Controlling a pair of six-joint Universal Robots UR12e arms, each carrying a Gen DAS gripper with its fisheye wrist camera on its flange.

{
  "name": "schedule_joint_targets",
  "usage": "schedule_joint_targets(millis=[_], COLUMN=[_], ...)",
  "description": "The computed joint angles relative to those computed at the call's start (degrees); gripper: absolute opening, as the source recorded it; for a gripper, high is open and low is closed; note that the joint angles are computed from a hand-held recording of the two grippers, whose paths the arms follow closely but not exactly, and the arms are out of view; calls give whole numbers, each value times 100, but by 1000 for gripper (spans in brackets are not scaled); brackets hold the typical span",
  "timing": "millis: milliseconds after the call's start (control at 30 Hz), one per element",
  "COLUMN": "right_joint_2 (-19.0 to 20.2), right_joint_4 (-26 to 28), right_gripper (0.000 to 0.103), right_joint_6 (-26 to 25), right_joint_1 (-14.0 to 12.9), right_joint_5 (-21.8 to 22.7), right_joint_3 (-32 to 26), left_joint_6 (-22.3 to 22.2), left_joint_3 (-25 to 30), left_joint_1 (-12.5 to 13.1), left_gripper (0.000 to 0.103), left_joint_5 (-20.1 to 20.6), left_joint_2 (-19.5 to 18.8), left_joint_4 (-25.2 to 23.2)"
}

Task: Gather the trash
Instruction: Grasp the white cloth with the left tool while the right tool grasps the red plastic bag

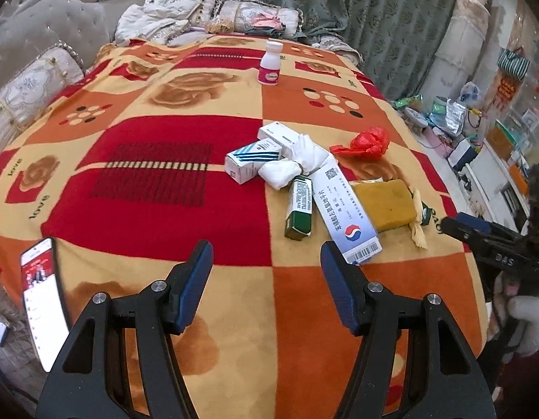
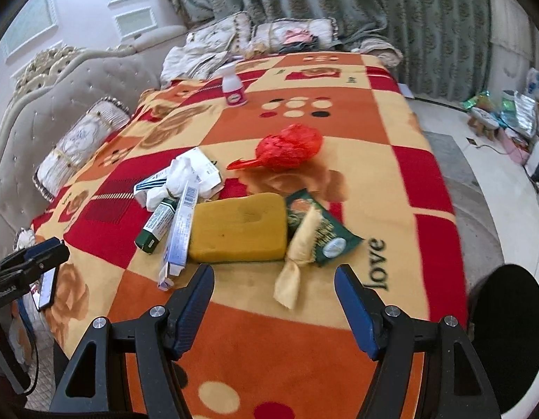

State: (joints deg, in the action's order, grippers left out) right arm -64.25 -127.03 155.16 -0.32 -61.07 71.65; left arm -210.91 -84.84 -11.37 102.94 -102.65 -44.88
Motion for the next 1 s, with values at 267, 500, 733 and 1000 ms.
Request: schedule_joint_targets(millis=[267,500,733,1000], right_joint_2=[526,1116,1820,2450], right_joint_4=[335,613,1199,2006], right_gripper=[69,75,79,79], right_joint_6=[77,274,503,648], right_joint_1=[150,301,455,540], right_joint_5=[-75,-158,-279,-299], right_joint_3=[-841,-1736,-2857,-3835], left_joint_6=[-99,-203,-81,314], left_joint_3=[401,719,1072,1420], left_joint_1=[124,350,486,511], left_gripper=[63,63,63,62], left_joint_5=[-74,-423,-749,-1006], left_joint_2=[-370,-690,-1062,-1388], left_joint_4=[51,35,-117,-336])
